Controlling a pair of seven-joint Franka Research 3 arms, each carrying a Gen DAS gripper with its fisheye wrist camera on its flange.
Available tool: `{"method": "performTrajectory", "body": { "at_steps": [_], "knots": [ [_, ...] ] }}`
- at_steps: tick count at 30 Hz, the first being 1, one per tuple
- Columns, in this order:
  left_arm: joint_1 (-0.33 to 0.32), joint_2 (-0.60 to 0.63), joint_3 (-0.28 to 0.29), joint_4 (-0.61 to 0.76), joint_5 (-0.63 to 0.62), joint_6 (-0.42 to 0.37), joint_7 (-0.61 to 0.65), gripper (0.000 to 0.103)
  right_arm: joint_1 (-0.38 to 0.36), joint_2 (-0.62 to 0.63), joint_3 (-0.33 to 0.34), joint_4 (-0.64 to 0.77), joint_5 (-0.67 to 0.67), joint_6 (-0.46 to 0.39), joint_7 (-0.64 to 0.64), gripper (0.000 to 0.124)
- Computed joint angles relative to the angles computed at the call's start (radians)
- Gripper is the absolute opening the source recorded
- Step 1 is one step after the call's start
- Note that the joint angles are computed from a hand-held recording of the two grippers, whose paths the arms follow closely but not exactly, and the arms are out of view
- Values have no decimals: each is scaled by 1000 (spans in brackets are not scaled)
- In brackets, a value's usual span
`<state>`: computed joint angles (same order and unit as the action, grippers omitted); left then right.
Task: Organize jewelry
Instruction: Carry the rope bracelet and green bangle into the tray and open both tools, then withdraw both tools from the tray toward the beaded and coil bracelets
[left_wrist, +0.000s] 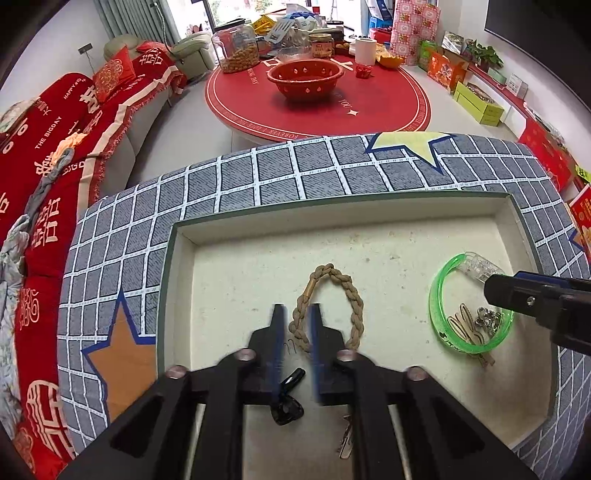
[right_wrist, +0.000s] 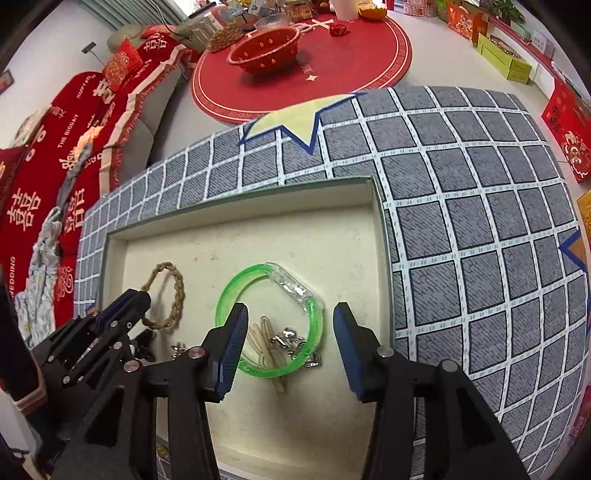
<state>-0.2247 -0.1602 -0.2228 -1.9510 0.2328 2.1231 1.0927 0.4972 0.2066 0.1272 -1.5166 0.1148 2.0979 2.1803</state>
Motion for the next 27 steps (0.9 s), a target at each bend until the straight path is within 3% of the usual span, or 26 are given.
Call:
{"method": "performTrajectory", "body": {
  "at_steps": [1,2,4,10,13,23,25,27],
  "knots": [
    [1,-10,0,-5,5,1,-10,98,0,-5,0,-3,3,7,4,52],
    [4,-24,0,-18,17,13,-22,103,0,-14,0,-11,8,19,10,52],
    [6,-59,-3,-47,46,49,-39,103,-2,-34,2,-33,17,40,16,54],
    [5,-91,-4,-44,48,15,-29,103,-5,-97,14,-98,41,81,48,55],
    [3,-122,-1,-56,29,-7,-35,103,-6,-131,21,-128,43,95,55,69],
    [-13,-246,7,-128,-18,-25,-34,103,-10,-245,48,-216,37,123,95,72],
    [-25,-282,15,-151,-47,-30,-18,103,-10,-270,54,-235,39,130,100,84],
    [-38,-311,26,-172,-84,-26,-5,103,-10,-296,62,-255,31,140,109,84]
  ]
}}
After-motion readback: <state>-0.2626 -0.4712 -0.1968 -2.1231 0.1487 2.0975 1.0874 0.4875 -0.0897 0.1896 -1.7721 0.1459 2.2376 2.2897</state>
